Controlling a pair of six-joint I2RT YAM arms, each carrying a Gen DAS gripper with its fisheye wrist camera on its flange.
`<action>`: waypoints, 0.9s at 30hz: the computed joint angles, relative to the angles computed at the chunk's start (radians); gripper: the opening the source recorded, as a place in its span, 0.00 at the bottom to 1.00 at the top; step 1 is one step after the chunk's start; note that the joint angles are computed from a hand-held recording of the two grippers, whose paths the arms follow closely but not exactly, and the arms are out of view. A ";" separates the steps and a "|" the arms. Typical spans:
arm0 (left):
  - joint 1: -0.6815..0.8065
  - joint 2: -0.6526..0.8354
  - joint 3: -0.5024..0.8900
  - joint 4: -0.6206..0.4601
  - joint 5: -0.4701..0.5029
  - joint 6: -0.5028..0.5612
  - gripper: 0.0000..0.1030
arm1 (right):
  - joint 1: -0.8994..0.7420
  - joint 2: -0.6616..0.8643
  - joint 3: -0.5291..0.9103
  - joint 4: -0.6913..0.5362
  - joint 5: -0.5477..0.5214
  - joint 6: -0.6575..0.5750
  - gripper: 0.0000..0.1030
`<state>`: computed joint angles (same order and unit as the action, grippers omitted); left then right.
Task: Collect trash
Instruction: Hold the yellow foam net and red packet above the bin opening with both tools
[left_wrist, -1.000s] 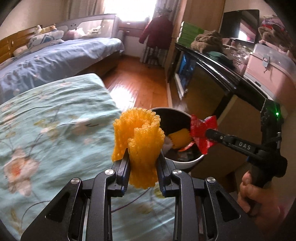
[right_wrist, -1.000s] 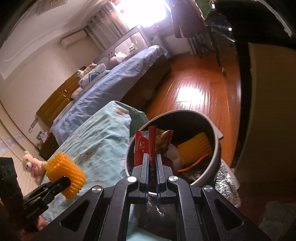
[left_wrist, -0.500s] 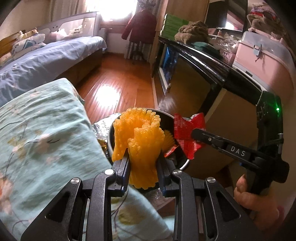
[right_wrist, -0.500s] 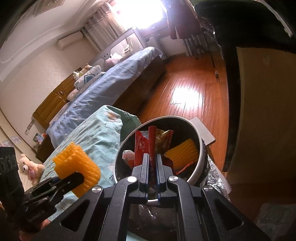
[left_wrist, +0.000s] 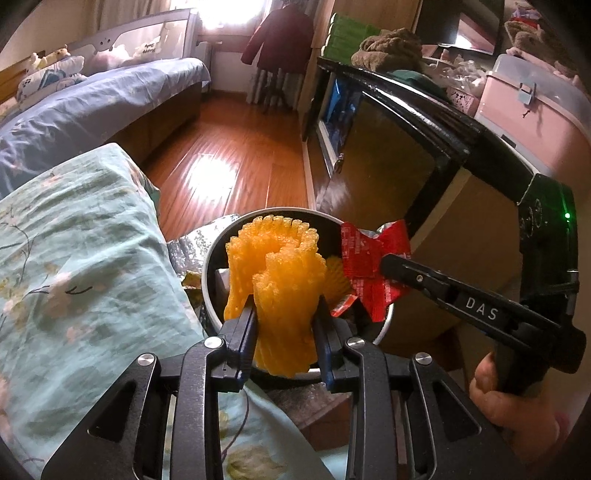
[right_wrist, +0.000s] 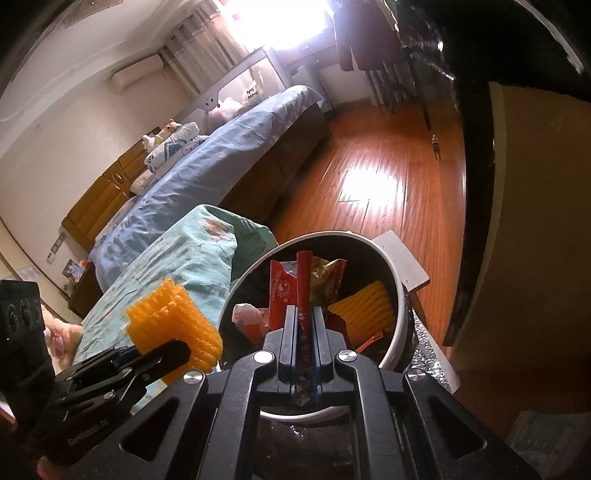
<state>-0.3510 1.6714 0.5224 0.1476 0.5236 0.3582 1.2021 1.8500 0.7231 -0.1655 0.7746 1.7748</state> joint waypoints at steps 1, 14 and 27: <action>-0.001 0.002 0.001 0.000 -0.001 0.000 0.25 | -0.004 0.002 -0.004 0.012 -0.006 -0.007 0.08; -0.024 0.029 0.009 0.023 -0.018 -0.019 0.25 | -0.023 0.005 -0.017 0.047 -0.033 -0.036 0.08; -0.045 0.026 0.008 0.032 -0.033 -0.030 0.25 | -0.023 0.007 -0.019 0.049 -0.032 -0.039 0.08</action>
<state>-0.3956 1.6977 0.5306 0.1793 0.4908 0.3278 1.1794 1.8568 0.7043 -0.1164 0.7426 1.7359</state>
